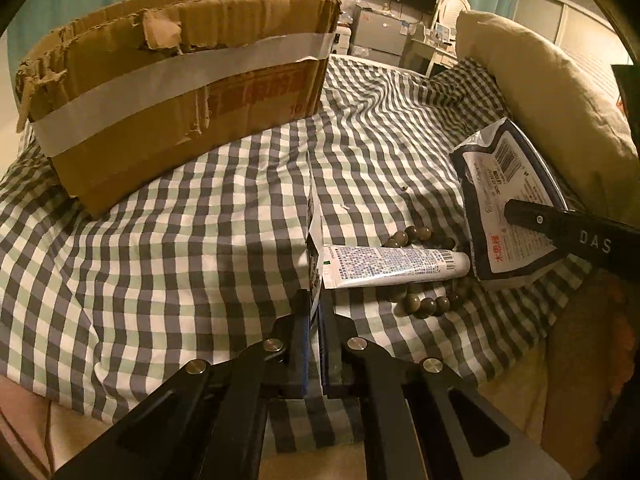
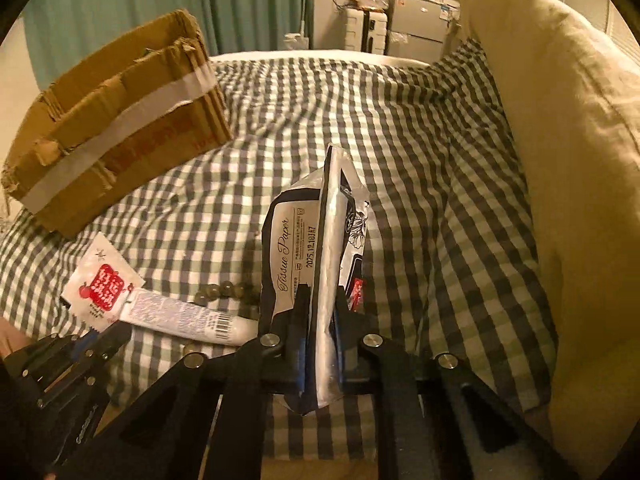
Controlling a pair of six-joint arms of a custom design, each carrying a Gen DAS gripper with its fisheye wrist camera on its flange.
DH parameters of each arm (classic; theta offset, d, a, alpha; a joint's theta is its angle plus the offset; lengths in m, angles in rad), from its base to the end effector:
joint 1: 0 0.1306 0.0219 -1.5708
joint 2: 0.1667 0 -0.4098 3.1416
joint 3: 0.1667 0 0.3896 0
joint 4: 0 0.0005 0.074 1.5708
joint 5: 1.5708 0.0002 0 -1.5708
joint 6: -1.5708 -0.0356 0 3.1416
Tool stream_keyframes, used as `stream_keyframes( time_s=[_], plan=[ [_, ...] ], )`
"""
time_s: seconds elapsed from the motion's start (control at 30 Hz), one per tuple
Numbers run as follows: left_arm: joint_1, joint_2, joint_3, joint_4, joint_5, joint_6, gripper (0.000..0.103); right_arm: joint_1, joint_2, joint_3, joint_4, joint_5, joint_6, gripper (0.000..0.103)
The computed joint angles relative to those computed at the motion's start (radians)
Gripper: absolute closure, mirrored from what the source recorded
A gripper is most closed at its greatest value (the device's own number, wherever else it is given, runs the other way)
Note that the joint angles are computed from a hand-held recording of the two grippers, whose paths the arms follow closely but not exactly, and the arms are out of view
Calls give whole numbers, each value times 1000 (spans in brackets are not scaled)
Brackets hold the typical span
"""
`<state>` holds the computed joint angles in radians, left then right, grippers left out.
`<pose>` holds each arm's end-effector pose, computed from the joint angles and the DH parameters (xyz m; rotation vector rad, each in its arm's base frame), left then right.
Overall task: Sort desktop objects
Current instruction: 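Grasp the red-printed sachet with the left gripper while the right grasps the Tissue Paper pack, then carry sachet and tissue pack into the cardboard box and open both grippers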
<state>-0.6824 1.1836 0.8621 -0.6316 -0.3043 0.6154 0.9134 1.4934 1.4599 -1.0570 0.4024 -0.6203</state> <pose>0.2891 -0.2218 0.3192 -0.0380 2.4697 -0.1743 0.3151 0.3846 0.4309 -0.2438 2.5145 0.0581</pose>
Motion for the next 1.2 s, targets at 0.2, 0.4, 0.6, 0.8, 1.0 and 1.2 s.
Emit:
stream_keyframes(
  time_s=[0.2,0.4,0.6,0.8,1.0,1.2],
  plan=[
    [9,-24,-8,5,-1,14,99,17,-11,-6,15,5,26,94],
    [18,-63,-17,8,-17,35,99,24,-26,-17,24,0,33,94],
    [13,-80,-6,-9,-40,38,99,40,-34,-16,31,-4,45,94],
    [-2,-95,10,-31,-64,32,99,64,-38,-5,28,-13,48,94],
    [-18,-102,30,-43,-84,16,99,87,-53,7,17,-31,16,94],
    [-30,-116,50,-70,-118,-2,99,108,-68,28,19,-23,31,94]
  ],
)
